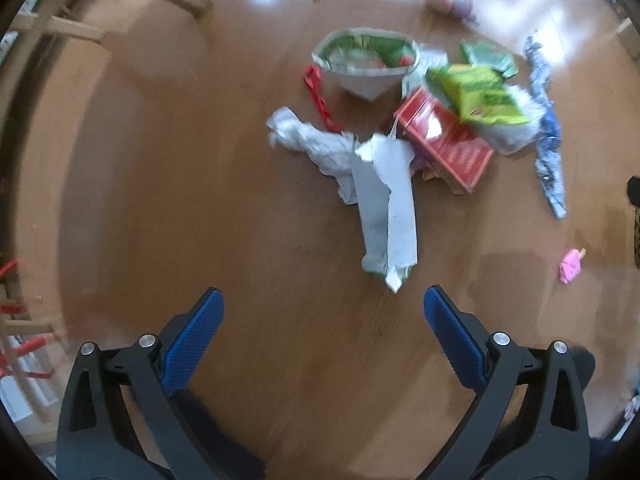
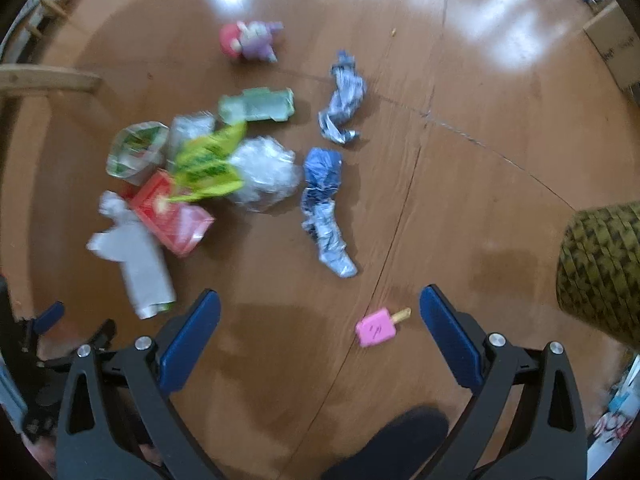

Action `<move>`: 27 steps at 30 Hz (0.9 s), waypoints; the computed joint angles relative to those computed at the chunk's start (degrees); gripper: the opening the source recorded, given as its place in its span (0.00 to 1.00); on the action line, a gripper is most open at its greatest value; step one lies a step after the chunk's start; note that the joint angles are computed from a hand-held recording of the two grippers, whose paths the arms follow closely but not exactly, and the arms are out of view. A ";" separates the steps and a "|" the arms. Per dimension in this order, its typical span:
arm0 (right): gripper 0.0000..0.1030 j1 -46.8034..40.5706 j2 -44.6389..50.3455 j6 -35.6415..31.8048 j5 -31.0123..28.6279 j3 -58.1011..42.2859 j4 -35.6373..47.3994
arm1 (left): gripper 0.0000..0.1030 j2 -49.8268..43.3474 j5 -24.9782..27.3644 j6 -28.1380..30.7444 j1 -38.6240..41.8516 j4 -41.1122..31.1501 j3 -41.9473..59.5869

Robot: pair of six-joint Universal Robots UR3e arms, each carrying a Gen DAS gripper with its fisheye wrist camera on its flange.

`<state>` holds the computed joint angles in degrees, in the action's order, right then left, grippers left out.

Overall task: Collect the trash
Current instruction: 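Grasp the green-white snack bag with the left tool while the right grasps the blue wrapper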

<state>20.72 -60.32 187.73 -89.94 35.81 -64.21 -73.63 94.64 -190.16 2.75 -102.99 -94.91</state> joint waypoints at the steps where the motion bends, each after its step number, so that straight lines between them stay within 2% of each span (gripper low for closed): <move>1: 0.93 0.36 0.32 0.12 -0.52 2.68 -2.49 | 0.94 0.25 -1.37 1.00 1.00 3.33 -3.54; 5: 0.92 -0.93 1.14 -1.49 -0.05 14.86 -13.13 | 0.94 -0.72 -2.57 1.78 2.07 13.19 -12.39; 8: 0.85 -1.68 2.77 -1.25 -0.02 18.55 -16.88 | 0.88 -1.29 -3.99 0.91 3.56 19.13 -17.43; 11: 0.83 -2.24 2.84 -2.76 0.54 23.55 -22.36 | 0.81 -0.59 -6.62 0.65 5.03 23.22 -20.95; 13: 0.71 -2.10 3.61 -3.02 0.08 24.85 -23.52 | 0.71 -0.38 -6.87 1.05 4.16 24.01 -21.43; 14: 0.51 -2.26 4.09 -3.41 0.15 24.90 -23.38 | 0.60 -0.20 -7.11 1.66 3.55 24.07 -21.36; 15: 0.32 -2.27 3.76 -3.56 -0.27 26.04 -24.56 | 0.44 -0.13 -7.48 2.12 2.85 24.08 -21.30; 16: 0.23 -2.55 3.02 -3.87 0.17 27.02 -24.74 | 0.34 0.00 -7.95 2.98 2.52 23.19 -20.74; 18: 0.22 -3.35 1.60 -4.62 1.47 27.13 -22.43 | 0.29 0.97 -8.00 4.09 1.98 20.67 -18.81; 21: 0.22 -3.64 -0.63 -5.65 1.12 23.13 -17.13 | 0.26 3.38 -9.87 6.15 4.15 12.69 -13.18; 23: 0.22 -3.41 -1.41 -5.83 1.53 17.25 -11.22 | 0.26 3.97 -10.84 8.14 6.27 6.85 -7.90; 27: 0.22 -3.77 1.19 -8.04 2.40 -5.93 6.52 | 0.26 0.25 -9.96 12.10 7.46 -8.57 13.67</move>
<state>16.96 -59.12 179.70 -87.54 29.88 -57.69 -73.38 84.68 -178.06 10.21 -111.56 -81.24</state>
